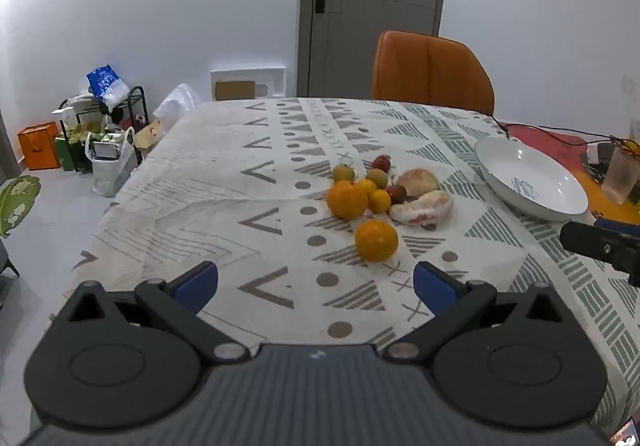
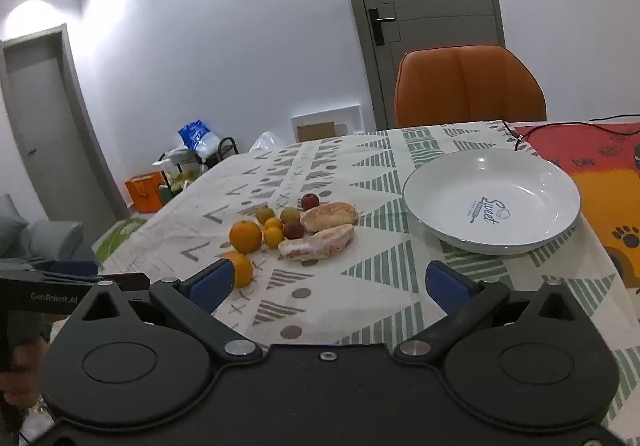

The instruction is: Organize fruits

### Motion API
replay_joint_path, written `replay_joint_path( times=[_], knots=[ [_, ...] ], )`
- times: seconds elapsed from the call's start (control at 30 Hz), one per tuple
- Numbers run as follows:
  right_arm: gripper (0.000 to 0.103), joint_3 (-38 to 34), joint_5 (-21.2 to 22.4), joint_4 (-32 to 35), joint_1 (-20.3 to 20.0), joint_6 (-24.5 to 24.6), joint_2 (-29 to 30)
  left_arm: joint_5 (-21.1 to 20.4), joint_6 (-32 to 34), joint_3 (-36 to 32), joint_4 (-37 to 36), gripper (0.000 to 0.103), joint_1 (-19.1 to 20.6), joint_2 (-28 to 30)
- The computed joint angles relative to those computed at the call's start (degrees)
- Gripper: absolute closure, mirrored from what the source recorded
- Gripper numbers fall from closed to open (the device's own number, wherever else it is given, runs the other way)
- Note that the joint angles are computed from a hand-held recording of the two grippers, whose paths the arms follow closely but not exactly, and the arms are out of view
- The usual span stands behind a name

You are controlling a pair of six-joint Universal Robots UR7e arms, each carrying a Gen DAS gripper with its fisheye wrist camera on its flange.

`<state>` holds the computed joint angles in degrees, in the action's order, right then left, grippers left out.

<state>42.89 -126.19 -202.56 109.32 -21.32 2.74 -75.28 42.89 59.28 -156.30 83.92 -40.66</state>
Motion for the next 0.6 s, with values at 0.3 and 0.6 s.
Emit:
replay_joint_path(
  times=[0.3, 0.6],
  knots=[
    [0.0, 0.6, -1.7, 3.4, -0.3, 1.8, -0.7, -0.3, -1.5, -0.7, 2.6, 0.0, 0.1, 0.3],
    [0.0, 1.6, -1.4, 3.5, -0.7, 0.9, -1.1, 0.3, -1.7, -1.3, 2.8, 0.0, -0.1, 0.7]
  ],
)
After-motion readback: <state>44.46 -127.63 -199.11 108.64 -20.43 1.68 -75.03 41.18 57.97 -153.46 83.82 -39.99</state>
